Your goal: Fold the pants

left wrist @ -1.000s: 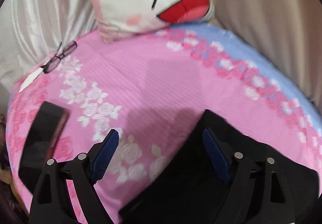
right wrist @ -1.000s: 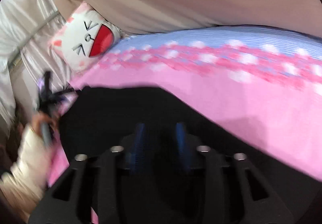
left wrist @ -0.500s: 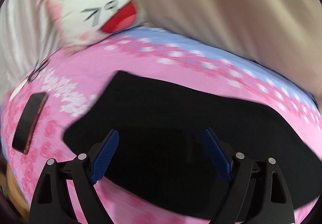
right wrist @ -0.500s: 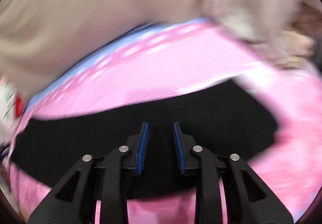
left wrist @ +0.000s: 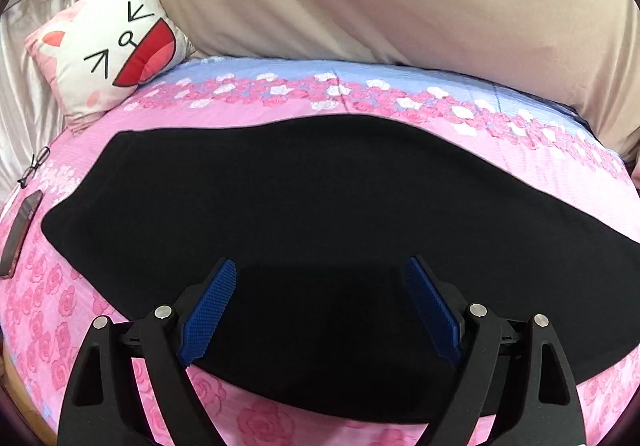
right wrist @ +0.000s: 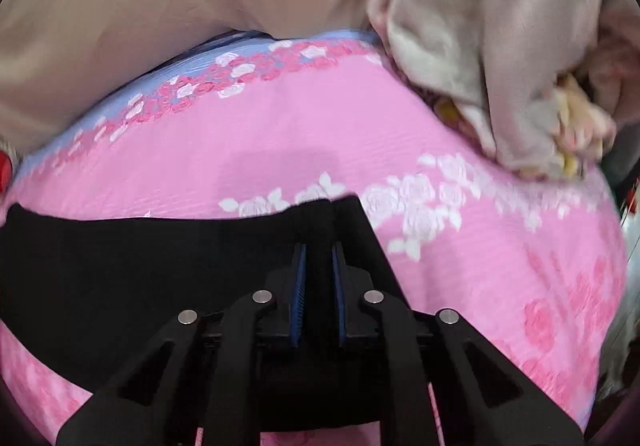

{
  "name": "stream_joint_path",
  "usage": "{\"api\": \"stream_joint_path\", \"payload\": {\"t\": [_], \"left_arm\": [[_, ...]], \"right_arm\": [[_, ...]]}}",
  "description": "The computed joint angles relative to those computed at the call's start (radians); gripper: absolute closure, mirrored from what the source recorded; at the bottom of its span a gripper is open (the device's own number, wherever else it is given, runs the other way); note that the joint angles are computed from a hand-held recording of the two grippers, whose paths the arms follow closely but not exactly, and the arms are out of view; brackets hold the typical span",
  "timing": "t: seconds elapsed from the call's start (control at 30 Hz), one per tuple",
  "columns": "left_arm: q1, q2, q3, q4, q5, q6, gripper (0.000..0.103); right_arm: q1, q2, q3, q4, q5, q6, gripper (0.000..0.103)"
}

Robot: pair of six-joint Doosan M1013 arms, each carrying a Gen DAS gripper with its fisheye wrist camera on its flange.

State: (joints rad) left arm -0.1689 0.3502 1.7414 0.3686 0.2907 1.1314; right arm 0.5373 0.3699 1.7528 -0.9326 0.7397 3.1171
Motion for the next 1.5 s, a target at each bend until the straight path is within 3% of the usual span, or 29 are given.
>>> {"api": "stream_joint_path", "payload": {"t": [0.03, 0.1, 0.2, 0.23, 0.27, 0.33, 0.4, 0.43, 0.47, 0.5, 0.53, 0.57, 0.7, 0.8, 0.9, 0.97, 1.03, 1.07, 1.17, 1.23, 1.3, 1.37, 1.43, 1.5], "left_arm": [[-0.005, -0.007, 0.006, 0.041, -0.004, -0.038, 0.019], [-0.014, -0.01, 0.006, 0.104, -0.007, -0.086, 0.019], [-0.033, 0.004, -0.006, 0.146, 0.025, -0.103, 0.019], [-0.037, 0.012, -0.01, 0.146, 0.04, -0.097, 0.019], [-0.041, 0.017, -0.011, 0.164, 0.051, -0.112, 0.019], [-0.043, 0.023, -0.012, 0.17, 0.067, -0.116, 0.019], [-0.034, 0.027, -0.016, 0.098, 0.072, -0.061, 0.019], [-0.026, 0.033, -0.025, 0.025, 0.083, -0.005, 0.019], [-0.02, 0.038, -0.031, -0.03, 0.092, 0.035, 0.016], [-0.015, 0.042, -0.036, -0.077, 0.099, 0.068, 0.015], [-0.009, 0.043, -0.036, -0.123, 0.096, 0.102, 0.015], [-0.008, 0.042, -0.033, -0.13, 0.089, 0.107, 0.015], [-0.016, 0.029, -0.017, -0.053, 0.082, 0.045, 0.015], [-0.006, 0.009, 0.012, -0.034, 0.064, 0.017, 0.015], [0.02, -0.002, 0.032, -0.136, 0.044, 0.073, 0.015], [0.033, -0.005, 0.035, -0.215, 0.026, 0.13, 0.015], [0.031, -0.005, 0.036, -0.201, 0.025, 0.115, 0.015], [0.029, -0.006, 0.038, -0.177, 0.023, 0.094, 0.015], [0.025, -0.014, 0.05, -0.112, 0.008, 0.034, 0.015], [0.034, -0.011, 0.045, -0.193, 0.016, 0.107, 0.015], [0.04, -0.01, 0.044, -0.243, 0.014, 0.149, 0.015], [0.039, -0.012, 0.047, -0.241, 0.008, 0.148, 0.015], [0.04, -0.012, 0.048, -0.254, 0.006, 0.16, 0.015], [0.041, -0.011, 0.048, -0.266, 0.004, 0.167, 0.015]], "right_arm": [[0.005, -0.002, -0.005, -0.037, 0.033, 0.006, 0.096], [-0.012, -0.012, 0.009, -0.07, 0.025, 0.033, 0.095], [-0.05, -0.003, 0.017, 0.049, -0.059, -0.064, 0.092], [-0.049, -0.017, 0.028, 0.004, -0.077, -0.019, 0.074], [-0.038, -0.041, 0.048, -0.069, -0.081, 0.076, 0.064], [-0.022, -0.076, 0.08, -0.149, -0.099, 0.2, 0.06], [-0.02, -0.109, 0.116, -0.169, -0.206, 0.277, 0.06], [-0.028, -0.117, 0.132, -0.126, -0.294, 0.248, 0.06], [-0.03, -0.109, 0.132, -0.046, -0.335, 0.168, 0.062], [-0.031, -0.094, 0.122, 0.054, -0.323, 0.057, 0.062], [-0.023, -0.065, 0.105, 0.107, -0.259, -0.001, 0.066], [-0.021, -0.064, 0.106, 0.107, -0.244, -0.007, 0.068], [-0.002, -0.12, 0.141, -0.049, -0.215, 0.271, 0.06], [0.007, -0.126, 0.158, 0.008, -0.18, 0.288, 0.043], [0.005, -0.109, 0.161, -0.01, -0.174, 0.312, 0.043], [0.013, -0.09, 0.127, 0.033, -0.106, 0.236, 0.052], [0.016, -0.072, 0.103, 0.073, -0.054, 0.173, 0.083], [0.019, -0.074, 0.104, 0.057, -0.06, 0.184, 0.087], [0.038, -0.071, 0.096, -0.03, 0.016, 0.25, 0.087], [0.003, -0.062, 0.105, 0.06, -0.062, 0.194, 0.087], [-0.001, -0.084, 0.116, 0.058, -0.083, 0.203, 0.078], [0.014, -0.101, 0.131, 0.014, -0.057, 0.287, 0.068], [0.028, -0.134, 0.183, -0.067, -0.079, 0.486, 0.047], [0.02, -0.156, 0.237, -0.127, -0.173, 0.656, 0.043]]}}
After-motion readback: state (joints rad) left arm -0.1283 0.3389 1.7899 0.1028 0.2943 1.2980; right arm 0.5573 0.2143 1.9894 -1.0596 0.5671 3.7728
